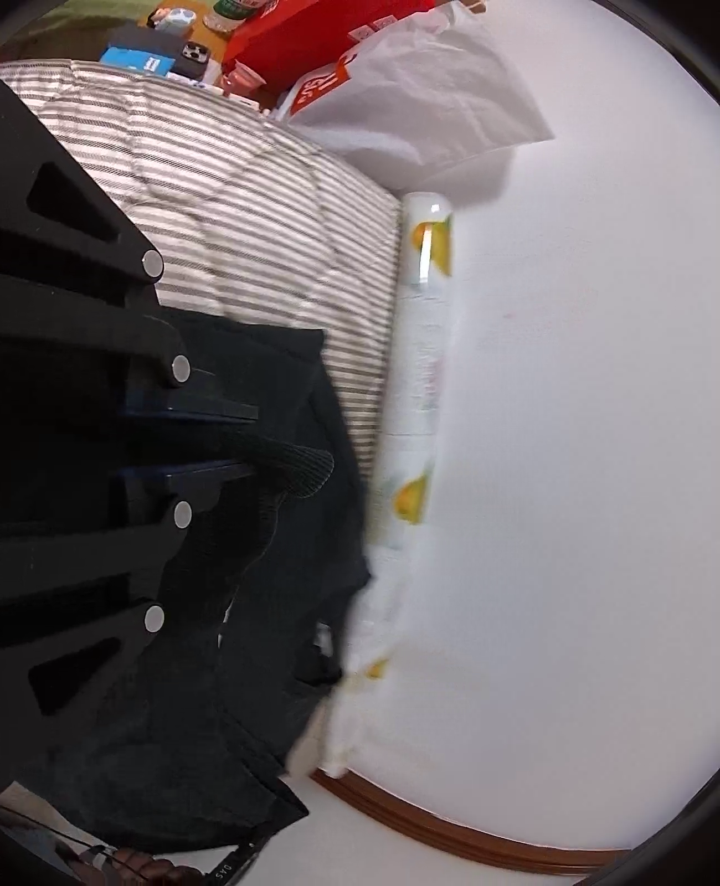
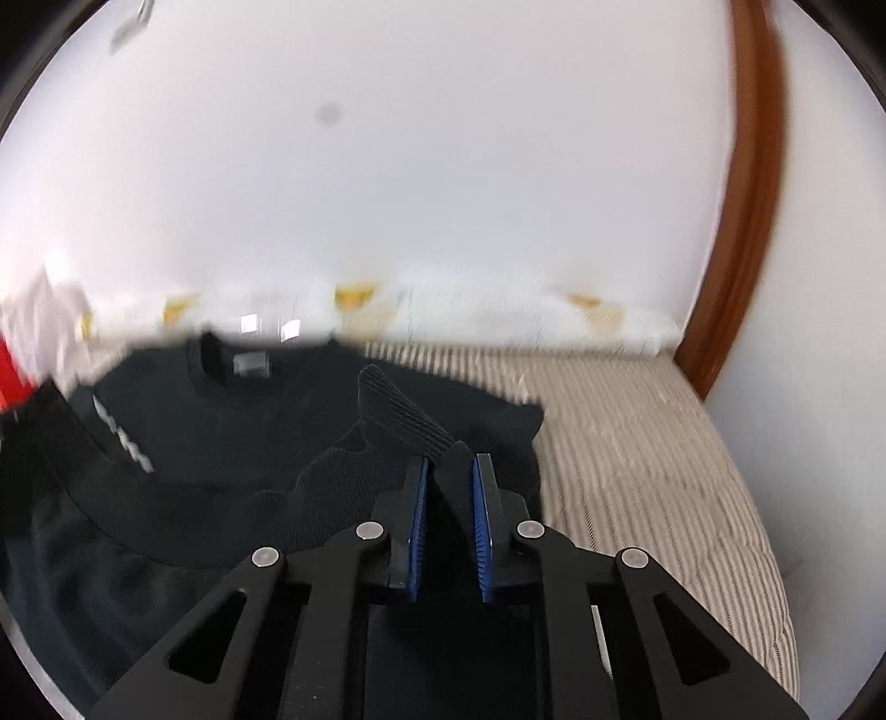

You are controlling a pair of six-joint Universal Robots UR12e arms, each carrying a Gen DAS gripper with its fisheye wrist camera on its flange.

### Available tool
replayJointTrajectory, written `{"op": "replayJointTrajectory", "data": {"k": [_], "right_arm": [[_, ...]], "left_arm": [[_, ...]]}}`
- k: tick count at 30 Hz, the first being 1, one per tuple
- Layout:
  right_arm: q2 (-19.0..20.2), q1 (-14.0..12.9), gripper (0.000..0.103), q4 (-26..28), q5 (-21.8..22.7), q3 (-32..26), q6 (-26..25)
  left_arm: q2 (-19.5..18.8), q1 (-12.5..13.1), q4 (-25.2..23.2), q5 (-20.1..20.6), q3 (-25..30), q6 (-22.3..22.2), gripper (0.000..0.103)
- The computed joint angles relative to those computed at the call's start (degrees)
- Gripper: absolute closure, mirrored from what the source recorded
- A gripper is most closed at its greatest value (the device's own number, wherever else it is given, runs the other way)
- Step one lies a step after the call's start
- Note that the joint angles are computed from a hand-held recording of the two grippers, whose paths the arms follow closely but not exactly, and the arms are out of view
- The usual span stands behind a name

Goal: Fold small clothes

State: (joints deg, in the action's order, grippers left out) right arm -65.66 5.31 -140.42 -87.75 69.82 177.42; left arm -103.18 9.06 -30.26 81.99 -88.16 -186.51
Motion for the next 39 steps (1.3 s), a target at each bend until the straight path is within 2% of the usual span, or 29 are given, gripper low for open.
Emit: {"op": "replayJointTrajectory", "data": {"k": [2, 5, 9, 14, 19, 23, 27, 29, 30, 32, 34, 35, 39], "right_arm": [[-0.05, -0.84, 0.088, -0.9, 2.19, -0.36, 2.39], [0.99, -1.48, 0.088, -1.01, 3.04, -1.97, 4.39], [3.2, -2.12, 0.088, 0.29, 5.29, -4.47, 7.05], [6.02, -1.64, 0.088, 2.21, 3.63, -6.84, 6.63], [7.99, -1.23, 0.088, 7.14, 1.73, -9.14, 5.7], [9.08, -1.12, 0.088, 11.62, 0.98, -10.96, 5.42], [9.75, -1.08, 0.084, 16.12, 0.72, -12.8, 4.9], [9.54, -1.01, 0.074, 17.07, 0.57, -12.95, 4.3], [9.26, -0.93, 0.072, 17.12, 0.14, -12.76, 3.89], [8.03, -0.44, 0.065, 15.78, -2.42, -11.38, 2.33], [6.62, -0.21, 0.058, 14.44, -3.64, -9.69, 0.97], [5.67, -0.2, 0.056, 13.97, -3.58, -8.61, 0.28], [1.31, -0.44, 0.054, 12.96, -3.29, -3.74, -1.25]], "left_arm": [[-0.38, 0.22, 1.73, -0.09, 0.45, -1.33, 0.092], [-1.47, 0.43, 2.5, -0.63, 1.82, -2.65, 0.092], [-3.68, -0.27, 0.4, 1.24, 4.4, -2.8, 0.092], [-6.04, -1.02, -3.07, 4.1, 6.65, -2.63, 0.092], [-7.76, -1.86, -8.23, 7.06, 8.53, -1.35, 0.092], [-7.77, -1.62, -8.96, 6.57, 8.58, -1.9, 0.087], [-7.49, -2.14, -10.0, 8.32, 8.71, -1.34, 0.085], [-7.06, -2.38, -10.64, 9.02, 8.58, -1.44, 0.084], [-6.61, -2.53, -10.8, 9.39, 8.21, -1.41, 0.082], [-5.69, -2.8, -11.05, 9.95, 7.41, -1.46, 0.079], [-4.64, -2.99, -11.13, 9.92, 6.4, -1.26, 0.071], [-3.97, -3.13, -10.92, 10.18, 5.69, -1.3, 0.065], [-0.62, -3.49, -10.07, 9.68, 2.22, -1.36, 0.064]]}}
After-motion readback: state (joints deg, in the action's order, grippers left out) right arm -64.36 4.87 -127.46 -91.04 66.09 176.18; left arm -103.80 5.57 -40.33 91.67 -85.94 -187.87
